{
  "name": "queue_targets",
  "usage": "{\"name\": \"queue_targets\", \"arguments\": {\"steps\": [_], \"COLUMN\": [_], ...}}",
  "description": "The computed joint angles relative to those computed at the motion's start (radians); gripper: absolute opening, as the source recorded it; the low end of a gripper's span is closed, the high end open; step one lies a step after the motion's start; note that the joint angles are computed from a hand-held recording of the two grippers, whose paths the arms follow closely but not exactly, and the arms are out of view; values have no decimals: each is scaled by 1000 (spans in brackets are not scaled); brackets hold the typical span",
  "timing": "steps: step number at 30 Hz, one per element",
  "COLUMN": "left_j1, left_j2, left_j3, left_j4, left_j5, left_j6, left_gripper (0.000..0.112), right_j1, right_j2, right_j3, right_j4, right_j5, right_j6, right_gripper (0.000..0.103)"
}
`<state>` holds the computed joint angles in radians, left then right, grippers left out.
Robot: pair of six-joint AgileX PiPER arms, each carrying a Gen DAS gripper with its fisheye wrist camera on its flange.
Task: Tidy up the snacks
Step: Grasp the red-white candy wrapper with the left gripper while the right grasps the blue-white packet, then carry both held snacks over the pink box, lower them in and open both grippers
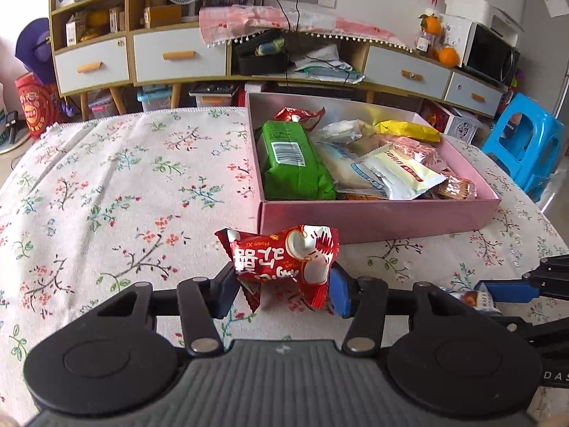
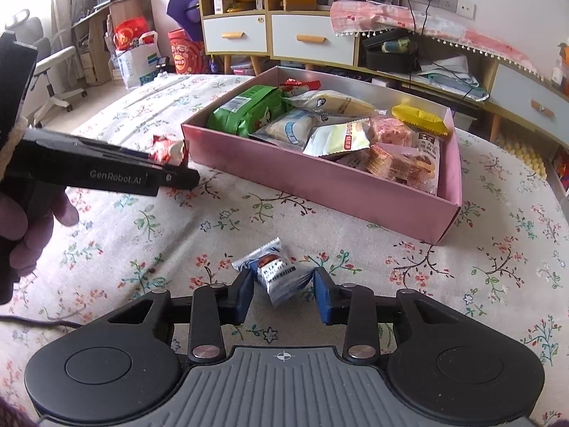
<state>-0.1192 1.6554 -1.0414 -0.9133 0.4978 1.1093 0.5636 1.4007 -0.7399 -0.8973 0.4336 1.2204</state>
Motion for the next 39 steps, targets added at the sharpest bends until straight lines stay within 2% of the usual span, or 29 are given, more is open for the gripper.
{"name": "queue_targets", "arguments": {"steps": [12, 20, 23, 28, 30, 32, 34, 36, 39], "left_j1": [31, 50, 57, 57, 53, 49, 44, 41, 35], "left_j2": [-2, -10, -15, -29, -31, -32, -33, -33, -33], "left_j3": [-42, -61, -63, -58, -57, -57, -54, -52, -47], "left_j4": [63, 69, 56, 39, 43, 56, 71, 83, 95], "left_j5": [104, 174, 194, 203, 203, 204, 204, 205, 201], "left_j6": [-119, -158, -159, -146, -151, -167, -181, -188, -196], "left_gripper": [48, 44, 44, 44, 44, 44, 44, 44, 44], "right_j1": [-73, -154, -184, -198, -200, -191, -193, -186, -168], "right_j2": [-34, -67, -82, -80, -68, -50, -25, -3, 43], "right_j3": [-10, -18, -21, -32, -38, -45, -61, -71, -99], "right_j4": [186, 485, 592, 639, 672, 637, 679, 656, 542], "right_j5": [-62, -127, -141, -140, -136, -131, -123, -124, -127], "right_j6": [-123, -343, -432, -481, -520, -488, -535, -505, -392], "right_gripper": [33, 33, 30, 30, 35, 38, 49, 61, 62]}}
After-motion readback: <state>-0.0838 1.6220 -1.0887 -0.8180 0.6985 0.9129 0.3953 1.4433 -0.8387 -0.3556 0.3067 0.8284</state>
